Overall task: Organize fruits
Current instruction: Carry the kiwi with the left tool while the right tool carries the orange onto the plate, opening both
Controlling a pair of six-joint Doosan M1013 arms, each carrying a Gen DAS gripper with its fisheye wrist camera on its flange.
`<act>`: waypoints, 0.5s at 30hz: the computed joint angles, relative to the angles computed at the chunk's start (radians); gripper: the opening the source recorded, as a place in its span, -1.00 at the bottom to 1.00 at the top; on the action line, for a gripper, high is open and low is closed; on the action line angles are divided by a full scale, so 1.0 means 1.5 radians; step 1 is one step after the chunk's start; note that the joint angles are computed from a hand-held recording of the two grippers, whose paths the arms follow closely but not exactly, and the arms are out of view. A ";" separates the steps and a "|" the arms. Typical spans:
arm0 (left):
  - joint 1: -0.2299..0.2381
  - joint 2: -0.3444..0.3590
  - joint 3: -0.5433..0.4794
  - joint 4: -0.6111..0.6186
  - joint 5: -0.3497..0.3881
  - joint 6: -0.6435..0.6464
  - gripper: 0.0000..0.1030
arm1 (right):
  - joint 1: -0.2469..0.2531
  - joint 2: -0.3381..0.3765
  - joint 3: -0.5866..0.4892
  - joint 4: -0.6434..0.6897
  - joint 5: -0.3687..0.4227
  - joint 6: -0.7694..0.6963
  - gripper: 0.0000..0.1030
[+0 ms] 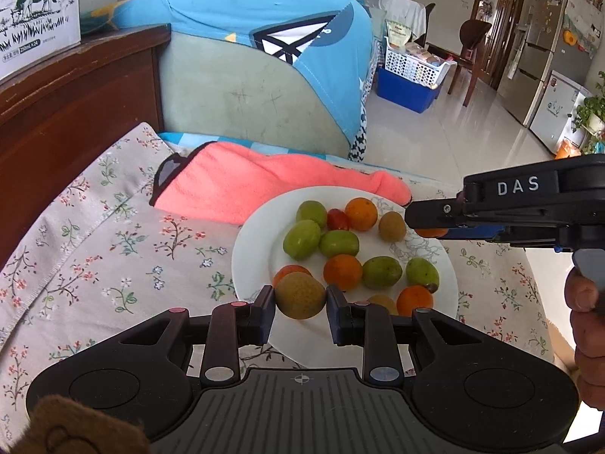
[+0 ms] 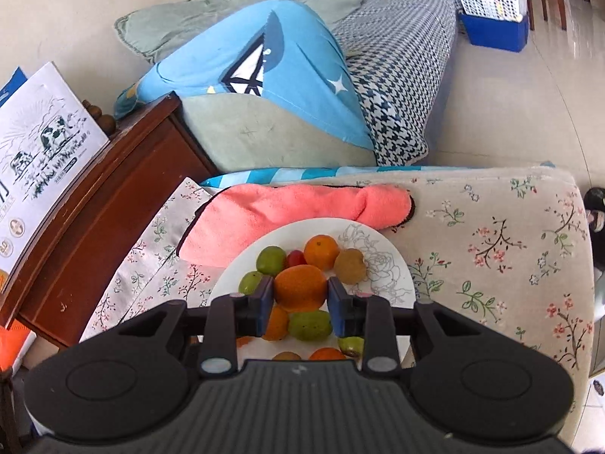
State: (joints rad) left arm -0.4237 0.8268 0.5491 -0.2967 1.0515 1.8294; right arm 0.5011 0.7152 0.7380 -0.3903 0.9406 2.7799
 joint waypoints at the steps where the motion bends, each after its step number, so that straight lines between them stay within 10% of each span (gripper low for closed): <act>1: -0.001 0.001 0.000 0.000 0.002 -0.003 -0.49 | -0.002 0.004 -0.004 0.003 0.003 0.007 -0.41; 15: -0.009 0.013 -0.016 0.016 0.012 -0.017 -0.45 | -0.005 0.043 -0.057 0.002 0.047 0.018 -0.36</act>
State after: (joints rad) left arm -0.4375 0.8458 0.5247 -0.2722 1.0699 1.8032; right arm 0.4935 0.7794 0.6532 -0.3870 1.0118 2.8065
